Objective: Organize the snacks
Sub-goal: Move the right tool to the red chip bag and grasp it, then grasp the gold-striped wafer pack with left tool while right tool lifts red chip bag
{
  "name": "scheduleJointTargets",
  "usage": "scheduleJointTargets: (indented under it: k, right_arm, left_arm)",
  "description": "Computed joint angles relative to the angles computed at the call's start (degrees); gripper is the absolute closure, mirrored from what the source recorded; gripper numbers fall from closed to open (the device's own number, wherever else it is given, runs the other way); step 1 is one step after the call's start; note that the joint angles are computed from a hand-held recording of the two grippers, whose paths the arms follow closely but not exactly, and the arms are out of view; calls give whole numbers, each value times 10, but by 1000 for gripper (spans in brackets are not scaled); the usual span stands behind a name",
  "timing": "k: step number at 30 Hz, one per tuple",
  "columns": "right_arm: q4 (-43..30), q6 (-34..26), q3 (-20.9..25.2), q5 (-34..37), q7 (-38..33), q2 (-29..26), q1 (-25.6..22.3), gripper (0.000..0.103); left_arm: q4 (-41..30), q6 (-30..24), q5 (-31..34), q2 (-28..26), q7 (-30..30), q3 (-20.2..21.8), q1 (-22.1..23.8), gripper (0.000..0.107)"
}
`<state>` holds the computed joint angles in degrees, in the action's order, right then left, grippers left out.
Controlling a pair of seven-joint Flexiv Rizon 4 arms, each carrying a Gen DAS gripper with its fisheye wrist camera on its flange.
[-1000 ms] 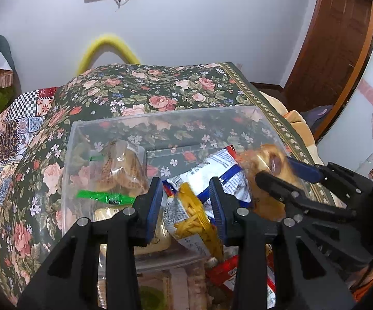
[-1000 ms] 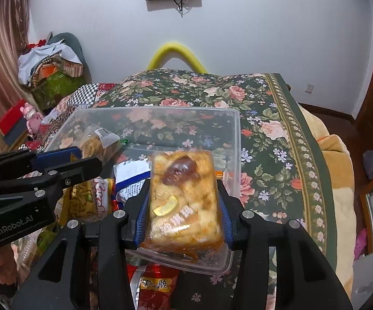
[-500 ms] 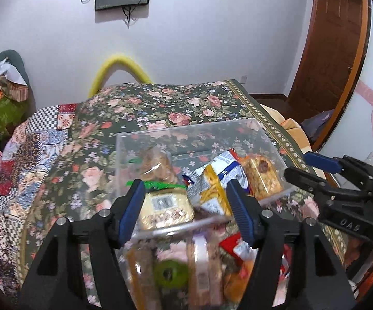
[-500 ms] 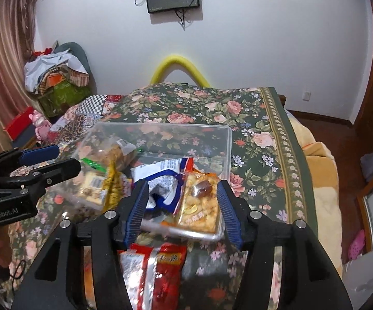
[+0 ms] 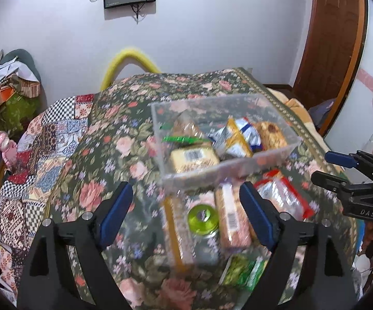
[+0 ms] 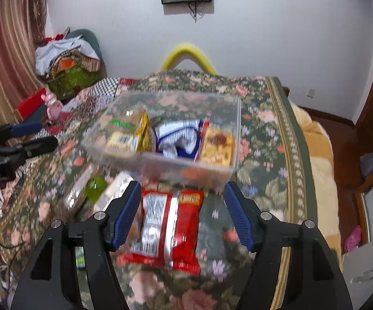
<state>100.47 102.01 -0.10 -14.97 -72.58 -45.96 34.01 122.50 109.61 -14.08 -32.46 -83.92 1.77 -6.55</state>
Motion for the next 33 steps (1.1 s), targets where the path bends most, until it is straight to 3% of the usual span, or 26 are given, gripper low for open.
scheduleJointTargets:
  k: [9,18,23,27,33]
  right_arm:
    - [-16,-59,39,-22,3,-29,-26,40]
    - [-55,-103,87,-35,0,-58,-53,40]
    - [-60,-107,83,-30,7,-63,-48,33]
    - [-72,-119,106,-29,1,-75,-64,28]
    - [-71,-112,78,-28,7,-74,-41,25]
  left_arm:
    - [31,-9,42,-15,-32,-61,77,21]
    - [10,-33,58,-63,-43,-79,110,21]
    - [-4,-40,60,-86,-44,-79,117,22]
    - [-18,-40,59,-105,-46,-83,123,27]
    - [-35,-51,64,-129,-50,-126,167,49]
